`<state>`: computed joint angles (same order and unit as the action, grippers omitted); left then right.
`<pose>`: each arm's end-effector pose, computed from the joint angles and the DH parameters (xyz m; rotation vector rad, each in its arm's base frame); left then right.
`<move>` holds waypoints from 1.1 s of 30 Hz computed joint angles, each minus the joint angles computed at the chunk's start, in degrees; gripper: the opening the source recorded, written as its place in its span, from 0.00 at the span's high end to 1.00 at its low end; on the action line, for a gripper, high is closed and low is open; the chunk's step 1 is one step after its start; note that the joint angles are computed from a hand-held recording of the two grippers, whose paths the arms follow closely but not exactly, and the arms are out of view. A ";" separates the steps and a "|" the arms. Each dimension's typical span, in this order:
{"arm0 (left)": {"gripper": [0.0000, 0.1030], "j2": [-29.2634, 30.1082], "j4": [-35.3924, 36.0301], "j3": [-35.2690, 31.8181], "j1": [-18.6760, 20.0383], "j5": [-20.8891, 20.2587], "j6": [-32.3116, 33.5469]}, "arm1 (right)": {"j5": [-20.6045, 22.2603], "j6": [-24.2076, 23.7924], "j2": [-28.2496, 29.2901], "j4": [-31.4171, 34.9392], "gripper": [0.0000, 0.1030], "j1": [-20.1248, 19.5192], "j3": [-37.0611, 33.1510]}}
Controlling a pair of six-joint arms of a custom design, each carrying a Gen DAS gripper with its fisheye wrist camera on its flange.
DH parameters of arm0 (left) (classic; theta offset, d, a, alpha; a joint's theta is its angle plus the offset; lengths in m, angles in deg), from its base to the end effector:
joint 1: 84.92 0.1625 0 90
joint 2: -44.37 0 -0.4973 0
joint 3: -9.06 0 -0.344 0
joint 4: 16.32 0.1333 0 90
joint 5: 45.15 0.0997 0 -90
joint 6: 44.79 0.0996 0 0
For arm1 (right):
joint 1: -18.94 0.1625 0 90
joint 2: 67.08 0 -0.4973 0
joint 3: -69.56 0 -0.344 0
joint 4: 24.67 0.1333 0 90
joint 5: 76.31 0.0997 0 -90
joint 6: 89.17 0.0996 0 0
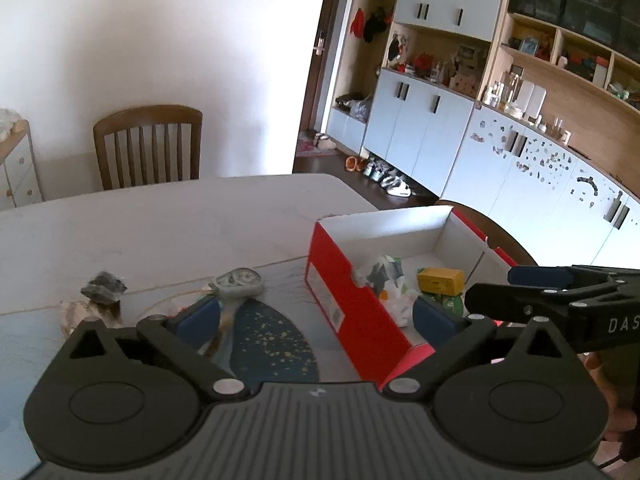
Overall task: Organize objects
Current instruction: 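Withdraw both tools from the box toward remaining table items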
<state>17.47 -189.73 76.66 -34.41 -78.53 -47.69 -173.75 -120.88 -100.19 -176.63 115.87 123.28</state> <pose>-0.3511 -0.7664 0.1905 0.2485 2.2149 -1.2198 0.2255 -0.8577 0.3048 0.8324 -2.5748 0.9593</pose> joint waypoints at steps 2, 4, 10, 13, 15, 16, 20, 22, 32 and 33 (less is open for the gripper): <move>0.00 -0.79 -1.28 1.60 -0.01 -0.04 0.84 | -0.03 0.15 -0.05 -0.32 0.01 0.30 0.68; 0.00 -1.52 -3.12 3.24 0.02 -0.15 1.84 | -0.07 0.29 -0.01 -0.88 0.01 0.65 1.36; 0.00 -3.78 -6.77 8.20 0.39 1.37 1.70 | -1.60 0.38 0.82 -1.64 0.01 1.68 1.96; 0.00 -4.96 -8.48 10.82 0.73 2.12 1.44 | -2.38 0.21 1.54 -1.69 0.01 2.11 1.75; 0.00 -5.98 -8.49 12.70 1.16 2.02 0.74 | -3.15 0.13 2.36 -1.15 0.01 2.46 0.87; 0.00 -6.44 -8.49 13.62 1.34 2.09 0.23 | -3.35 -0.06 2.80 -0.93 0.01 2.60 0.42; 0.00 -7.45 -10.66 16.61 2.12 1.93 -1.08 | -4.47 -0.09 4.61 1.28 0.01 3.08 -1.92; 0.00 -7.66 -12.25 17.81 2.59 1.80 -1.38 | -4.54 0.00 5.40 3.85 0.01 3.21 -3.43; 0.00 -7.07 -10.05 18.96 6.16 0.34 -2.17 | -7.62 0.64 12.75 15.74 0.01 4.15 -16.05; 0.00 -6.95 -9.49 18.90 6.55 0.00 -2.23 | -7.89 0.58 13.64 16.82 0.02 4.16 -17.59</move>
<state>10.52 -199.22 95.56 -27.85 -78.53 -49.92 -181.63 -120.30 -86.55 -159.81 120.03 105.70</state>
